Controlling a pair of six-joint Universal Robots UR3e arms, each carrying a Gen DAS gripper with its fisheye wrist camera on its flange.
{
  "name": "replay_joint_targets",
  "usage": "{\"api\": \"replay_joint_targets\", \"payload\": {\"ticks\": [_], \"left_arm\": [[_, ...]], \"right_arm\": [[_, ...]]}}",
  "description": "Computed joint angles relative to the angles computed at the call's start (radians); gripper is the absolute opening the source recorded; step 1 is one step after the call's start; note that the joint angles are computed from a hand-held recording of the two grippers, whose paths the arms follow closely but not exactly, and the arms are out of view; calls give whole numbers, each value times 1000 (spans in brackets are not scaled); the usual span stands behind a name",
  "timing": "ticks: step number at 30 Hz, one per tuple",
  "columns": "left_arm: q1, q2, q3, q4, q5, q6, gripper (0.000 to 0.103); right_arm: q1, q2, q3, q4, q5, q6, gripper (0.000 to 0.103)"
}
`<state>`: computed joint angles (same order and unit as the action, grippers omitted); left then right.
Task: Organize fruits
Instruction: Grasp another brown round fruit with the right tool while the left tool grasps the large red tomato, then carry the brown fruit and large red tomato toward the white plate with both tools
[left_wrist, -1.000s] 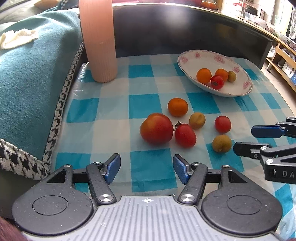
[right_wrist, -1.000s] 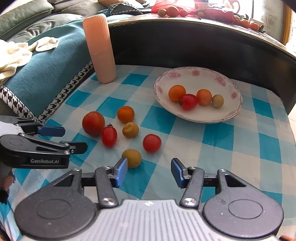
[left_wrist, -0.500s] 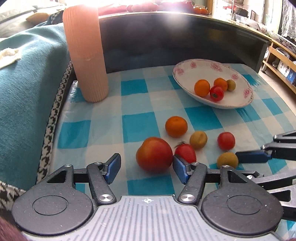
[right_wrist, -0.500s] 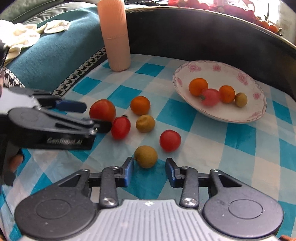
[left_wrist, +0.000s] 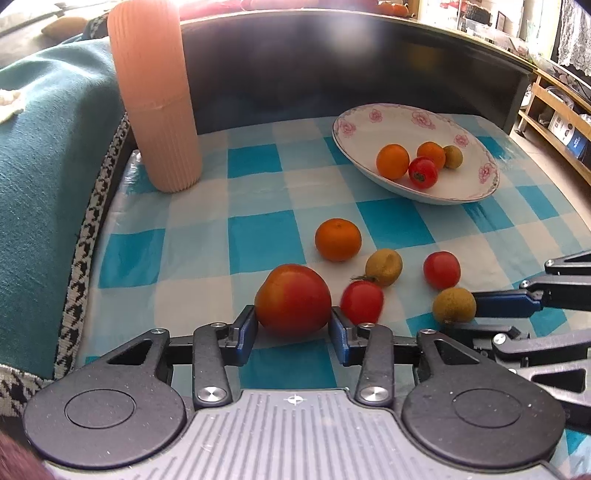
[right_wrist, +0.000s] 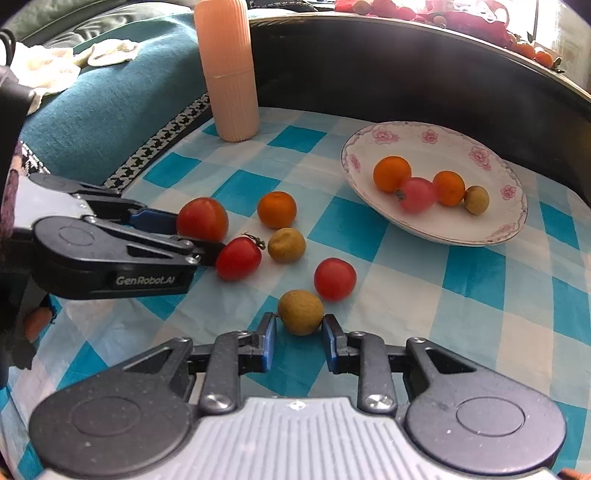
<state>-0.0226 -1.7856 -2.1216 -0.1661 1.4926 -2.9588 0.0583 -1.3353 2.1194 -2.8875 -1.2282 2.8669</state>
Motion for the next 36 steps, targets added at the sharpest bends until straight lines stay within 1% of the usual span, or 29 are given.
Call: {"api": "replay_joint_targets", "payload": {"ticks": [10, 16, 23, 33, 36], "left_arm": [[10, 77, -6, -52, -55, -14, 50], [-11, 65, 37, -74, -64, -38, 50], [-65, 2, 130, -84, -57, -73, 50], [-173, -197, 405, -135, -6, -151, 50], [-183, -244, 467, -156, -7, -172, 50]], "right_arm": [[-37, -63, 17, 25, 36, 3, 29], [-64, -91, 17, 19, 52, 33, 29], [-100, -70, -12, -8, 41, 57, 29], [-150, 47, -150, -21, 1, 68, 30], [-172, 89, -185, -17, 7, 79, 30]]}}
